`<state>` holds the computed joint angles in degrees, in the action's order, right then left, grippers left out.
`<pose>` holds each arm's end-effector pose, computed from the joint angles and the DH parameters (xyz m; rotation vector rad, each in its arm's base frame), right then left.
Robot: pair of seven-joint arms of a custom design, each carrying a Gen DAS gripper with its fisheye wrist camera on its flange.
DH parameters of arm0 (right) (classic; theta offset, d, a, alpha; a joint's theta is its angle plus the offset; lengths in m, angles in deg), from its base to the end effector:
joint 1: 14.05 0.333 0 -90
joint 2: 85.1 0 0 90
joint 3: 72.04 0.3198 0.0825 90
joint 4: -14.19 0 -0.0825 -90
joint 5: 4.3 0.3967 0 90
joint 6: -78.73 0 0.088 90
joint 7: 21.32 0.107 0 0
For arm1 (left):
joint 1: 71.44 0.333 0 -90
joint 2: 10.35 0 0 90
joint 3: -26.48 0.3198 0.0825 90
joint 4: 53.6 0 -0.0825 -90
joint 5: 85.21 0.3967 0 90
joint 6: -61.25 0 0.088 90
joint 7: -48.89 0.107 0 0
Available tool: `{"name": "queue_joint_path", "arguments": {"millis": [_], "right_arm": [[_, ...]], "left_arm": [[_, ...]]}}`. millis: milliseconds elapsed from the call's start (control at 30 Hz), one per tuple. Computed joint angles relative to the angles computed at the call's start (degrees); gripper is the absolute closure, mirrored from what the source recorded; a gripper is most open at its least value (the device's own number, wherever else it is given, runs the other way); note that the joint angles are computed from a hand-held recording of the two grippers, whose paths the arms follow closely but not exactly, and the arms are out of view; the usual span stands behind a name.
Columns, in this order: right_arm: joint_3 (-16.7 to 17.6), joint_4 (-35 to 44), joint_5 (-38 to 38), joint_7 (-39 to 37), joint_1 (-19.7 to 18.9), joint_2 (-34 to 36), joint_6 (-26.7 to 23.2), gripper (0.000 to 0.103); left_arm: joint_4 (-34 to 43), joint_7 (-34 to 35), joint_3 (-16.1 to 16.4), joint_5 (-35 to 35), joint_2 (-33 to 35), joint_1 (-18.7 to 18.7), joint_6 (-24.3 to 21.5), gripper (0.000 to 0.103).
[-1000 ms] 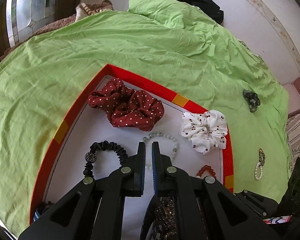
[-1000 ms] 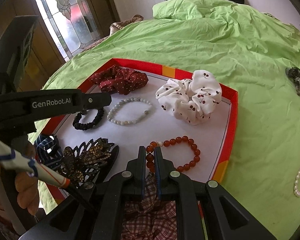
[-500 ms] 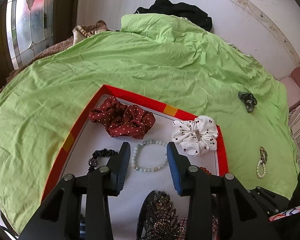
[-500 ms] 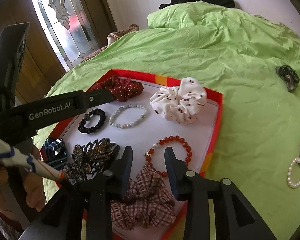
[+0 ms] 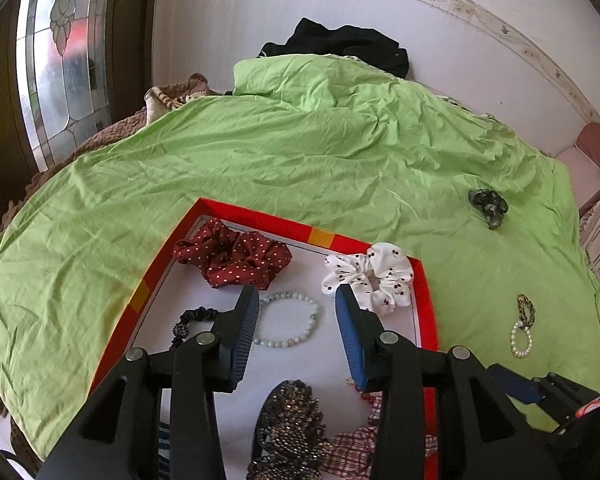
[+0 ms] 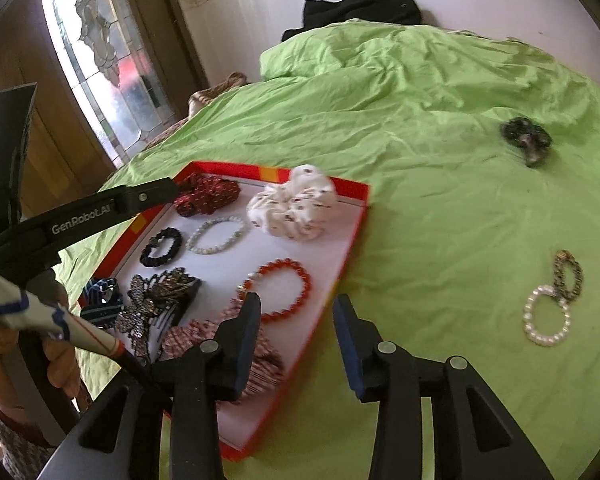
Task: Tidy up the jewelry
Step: 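Move both open tools back to the pearl and leopard-print bracelets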
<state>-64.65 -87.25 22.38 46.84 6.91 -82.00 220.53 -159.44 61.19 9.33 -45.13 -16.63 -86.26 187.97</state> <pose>0.5639 0.3005 0.5962 -2.1188 1.1160 -0.1553 0.5003 -0.2971 0.6257 -2.1087 1.2561 -0.7184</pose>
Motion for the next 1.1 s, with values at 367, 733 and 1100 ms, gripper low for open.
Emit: {"name": "queue_joint_path", "arguments": {"millis": [367, 733, 1100], "right_arm": [[-3.12, -4.84, -0.58, -0.07, -3.50, -3.85, 1.94, 0.061], [-6.65, -8.59, 1.86, -1.23, -7.78, -7.31, 3.74, 0.061], [-9.25, -8.38, 5.91, -1.76, -11.76, -5.99, 6.18, 0.061]], "left_arm": [[5.26, 0.21, -1.12, 3.82, 3.68, -3.03, -5.02, 0.061], [14.55, 2.45, -0.23, 8.04, 11.30, -9.63, -10.24, 0.060], [20.83, 5.10, 1.56, 11.63, 17.47, -16.00, -10.96, 0.060]]}}
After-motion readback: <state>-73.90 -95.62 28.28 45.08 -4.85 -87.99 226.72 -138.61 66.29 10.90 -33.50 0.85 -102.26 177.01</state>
